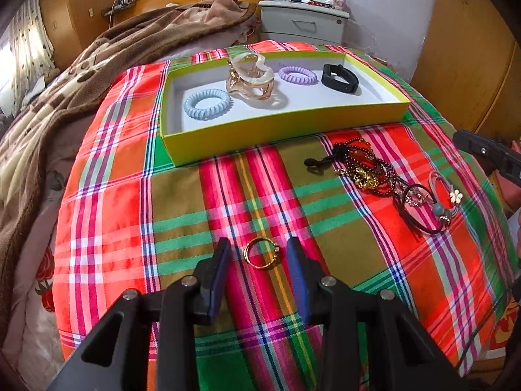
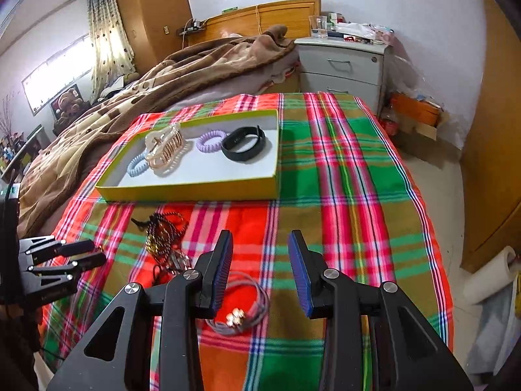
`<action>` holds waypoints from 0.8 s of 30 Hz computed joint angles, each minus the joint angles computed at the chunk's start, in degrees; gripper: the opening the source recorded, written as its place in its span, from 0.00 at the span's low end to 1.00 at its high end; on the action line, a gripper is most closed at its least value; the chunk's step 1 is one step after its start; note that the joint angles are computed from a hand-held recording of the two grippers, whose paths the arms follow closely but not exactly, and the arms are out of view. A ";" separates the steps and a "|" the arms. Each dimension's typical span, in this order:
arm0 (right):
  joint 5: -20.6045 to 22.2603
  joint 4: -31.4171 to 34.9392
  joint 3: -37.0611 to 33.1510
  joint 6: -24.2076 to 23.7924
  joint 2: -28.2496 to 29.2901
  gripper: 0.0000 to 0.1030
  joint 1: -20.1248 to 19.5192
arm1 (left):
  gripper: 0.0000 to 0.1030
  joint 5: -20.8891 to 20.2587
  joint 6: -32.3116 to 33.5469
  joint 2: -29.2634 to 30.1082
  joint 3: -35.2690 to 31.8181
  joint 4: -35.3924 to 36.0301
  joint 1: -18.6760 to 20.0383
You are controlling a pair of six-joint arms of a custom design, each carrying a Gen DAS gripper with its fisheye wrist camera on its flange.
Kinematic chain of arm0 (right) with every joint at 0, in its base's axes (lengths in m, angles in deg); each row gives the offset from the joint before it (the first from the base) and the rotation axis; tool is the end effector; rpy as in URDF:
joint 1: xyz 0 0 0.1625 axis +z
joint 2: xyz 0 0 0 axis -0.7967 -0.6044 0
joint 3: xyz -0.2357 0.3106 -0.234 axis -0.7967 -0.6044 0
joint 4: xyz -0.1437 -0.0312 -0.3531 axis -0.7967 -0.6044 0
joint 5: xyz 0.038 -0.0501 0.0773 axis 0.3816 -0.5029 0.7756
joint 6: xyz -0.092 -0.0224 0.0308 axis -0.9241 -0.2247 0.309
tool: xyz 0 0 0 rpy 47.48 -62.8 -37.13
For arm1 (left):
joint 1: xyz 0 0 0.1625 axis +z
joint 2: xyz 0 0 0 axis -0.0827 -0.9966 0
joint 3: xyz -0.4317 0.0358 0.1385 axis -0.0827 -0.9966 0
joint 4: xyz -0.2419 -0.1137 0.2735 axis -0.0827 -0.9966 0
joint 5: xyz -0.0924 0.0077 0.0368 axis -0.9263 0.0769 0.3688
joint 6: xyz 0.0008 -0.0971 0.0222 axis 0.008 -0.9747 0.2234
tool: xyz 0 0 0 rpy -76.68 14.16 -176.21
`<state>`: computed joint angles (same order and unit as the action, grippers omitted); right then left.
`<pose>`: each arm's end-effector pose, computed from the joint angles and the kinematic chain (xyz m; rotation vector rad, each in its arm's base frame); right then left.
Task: Organize jewelry
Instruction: 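Move the left gripper to the gold ring while the right moves to the grey flower-charm bracelet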
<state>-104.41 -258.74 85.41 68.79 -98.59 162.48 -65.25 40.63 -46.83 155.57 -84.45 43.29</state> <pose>0.2077 -0.3893 0.2645 0.1856 -2.3149 0.9595 -0.2504 -0.4495 0.1836 0.8554 2.3641 -0.4184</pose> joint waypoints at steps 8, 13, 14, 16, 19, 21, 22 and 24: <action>0.30 0.31 2.52 1.93 -1.52 0.35 -0.69 | 0.23 -0.32 -0.65 -0.11 0.12 -0.36 0.01; 1.08 0.49 2.57 1.71 -1.42 0.35 -0.95 | 0.23 -0.31 -1.09 -0.57 0.36 -0.32 -0.02; 1.19 0.48 2.48 1.55 -1.34 0.35 -0.88 | 0.23 -0.37 -1.16 -0.67 0.37 -0.37 -0.01; 1.70 0.64 2.50 1.53 -1.40 0.35 -0.90 | 0.23 -0.37 -1.08 -0.77 0.36 -0.43 -0.11; 0.14 1.66 2.54 2.77 -1.36 0.35 -0.89 | 0.23 -0.45 -0.74 -0.97 0.25 -0.34 -0.30; 1.02 2.17 3.08 3.58 -1.96 0.35 -1.44 | 0.23 -0.62 -0.70 -1.11 0.17 -0.47 -0.38; 1.08 2.53 3.23 3.82 -2.05 0.35 -1.57 | 0.23 -0.60 -0.79 -1.12 0.14 -0.59 -0.45; 0.64 3.49 3.49 4.43 -2.09 0.35 -1.72 | 0.23 -0.63 -0.56 -1.15 0.10 -0.72 -0.68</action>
<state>-103.77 -255.24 88.90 73.21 -100.69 160.76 -65.89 40.08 -47.98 155.67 -85.17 42.60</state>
